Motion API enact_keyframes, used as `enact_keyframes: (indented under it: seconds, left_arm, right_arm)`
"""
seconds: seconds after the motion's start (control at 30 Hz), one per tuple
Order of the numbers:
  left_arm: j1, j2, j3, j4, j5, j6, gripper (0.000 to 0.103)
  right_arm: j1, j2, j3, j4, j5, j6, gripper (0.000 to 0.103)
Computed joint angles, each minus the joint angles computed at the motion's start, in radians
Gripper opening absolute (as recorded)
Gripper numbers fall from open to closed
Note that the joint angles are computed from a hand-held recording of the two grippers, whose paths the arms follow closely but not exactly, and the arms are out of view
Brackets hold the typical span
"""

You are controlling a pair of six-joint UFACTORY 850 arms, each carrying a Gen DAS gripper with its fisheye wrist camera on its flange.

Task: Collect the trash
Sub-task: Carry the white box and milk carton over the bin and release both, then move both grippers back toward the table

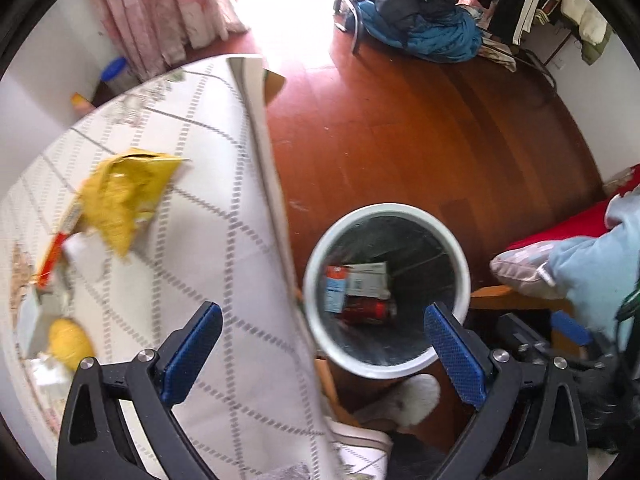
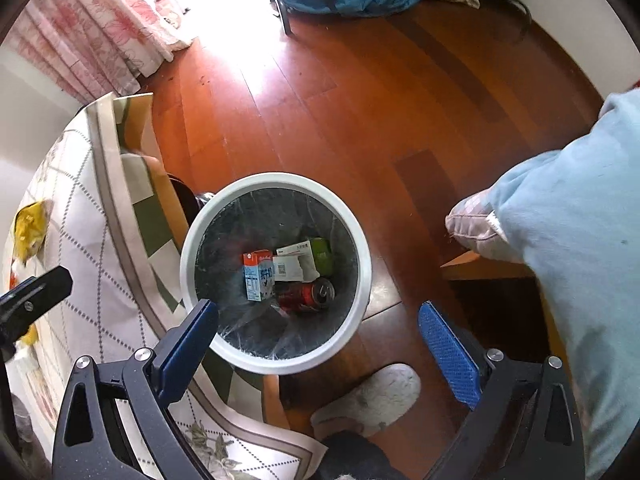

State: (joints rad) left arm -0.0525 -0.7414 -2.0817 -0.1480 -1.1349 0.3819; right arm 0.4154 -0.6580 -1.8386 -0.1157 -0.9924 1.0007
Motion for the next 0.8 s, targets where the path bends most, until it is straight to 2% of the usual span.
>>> enact_keyframes:
  seconds: [0.23, 0.37, 0.8]
  left_arm:
    - [0.019, 0.152, 0.181, 0.050, 0.148, 0.018, 0.103]
    - [0.039, 0.219, 0.243, 0.038, 0.200, 0.032, 0.103]
    - [0.124, 0.435, 0.406, -0.112, 0.272, 0.148, 0.103]
  right_arm:
    - [0.065, 0.029, -0.046, -0.105, -0.099, 0.070, 0.101]
    - [0.102, 0.063, -0.044, -0.159, -0.130, 0.120, 0.102]
    - [0.252, 0.217, 0.004, -0.340, -0.214, 0.325, 0.101]
